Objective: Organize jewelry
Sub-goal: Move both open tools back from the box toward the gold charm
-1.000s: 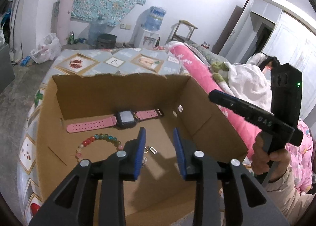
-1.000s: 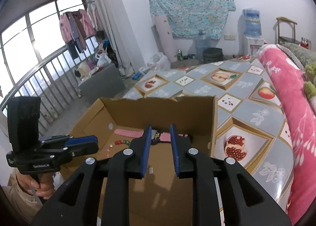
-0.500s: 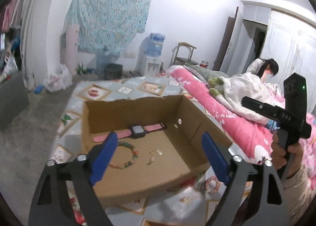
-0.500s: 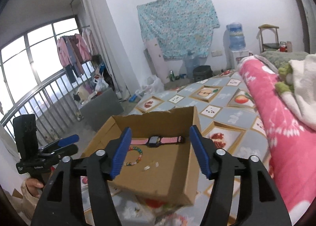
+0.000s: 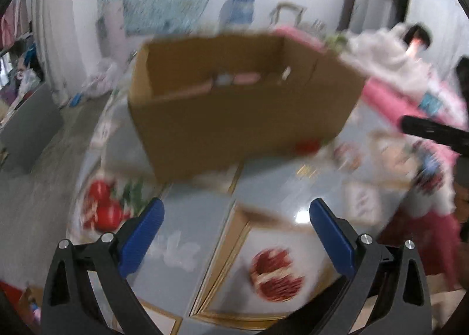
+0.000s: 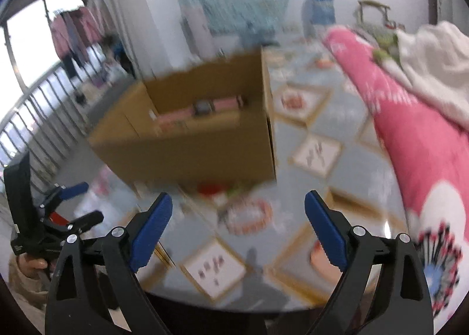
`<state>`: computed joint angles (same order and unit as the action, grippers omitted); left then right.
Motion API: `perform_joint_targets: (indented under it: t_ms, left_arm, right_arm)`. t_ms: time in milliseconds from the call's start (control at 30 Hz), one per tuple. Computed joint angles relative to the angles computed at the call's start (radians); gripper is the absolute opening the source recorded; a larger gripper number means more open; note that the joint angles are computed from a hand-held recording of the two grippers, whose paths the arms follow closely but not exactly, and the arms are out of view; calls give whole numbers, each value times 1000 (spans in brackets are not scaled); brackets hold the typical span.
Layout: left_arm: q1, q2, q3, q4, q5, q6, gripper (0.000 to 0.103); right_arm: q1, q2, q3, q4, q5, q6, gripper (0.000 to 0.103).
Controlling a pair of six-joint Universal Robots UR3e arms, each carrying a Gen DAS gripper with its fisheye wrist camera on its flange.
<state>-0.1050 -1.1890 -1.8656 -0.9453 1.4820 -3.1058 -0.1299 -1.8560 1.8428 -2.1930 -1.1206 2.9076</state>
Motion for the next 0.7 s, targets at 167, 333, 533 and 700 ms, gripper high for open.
perform_joint_targets:
  t_ms: [167, 333, 533, 700]
  left_arm:
    - [14, -36, -63, 29, 2, -43, 97]
    - [11, -56, -71, 45, 24, -57, 97]
    - [-12, -96, -76, 90, 70, -80, 97]
    - [-46, -114, -104, 164, 127, -92, 97]
  right_arm:
    - [92, -8, 96, -44, -120, 65, 88]
    - [195, 31, 95, -105, -222, 106, 90]
    - [320, 63, 101, -240, -433, 131, 95]
    - [373, 107, 61, -248, -543, 121, 95]
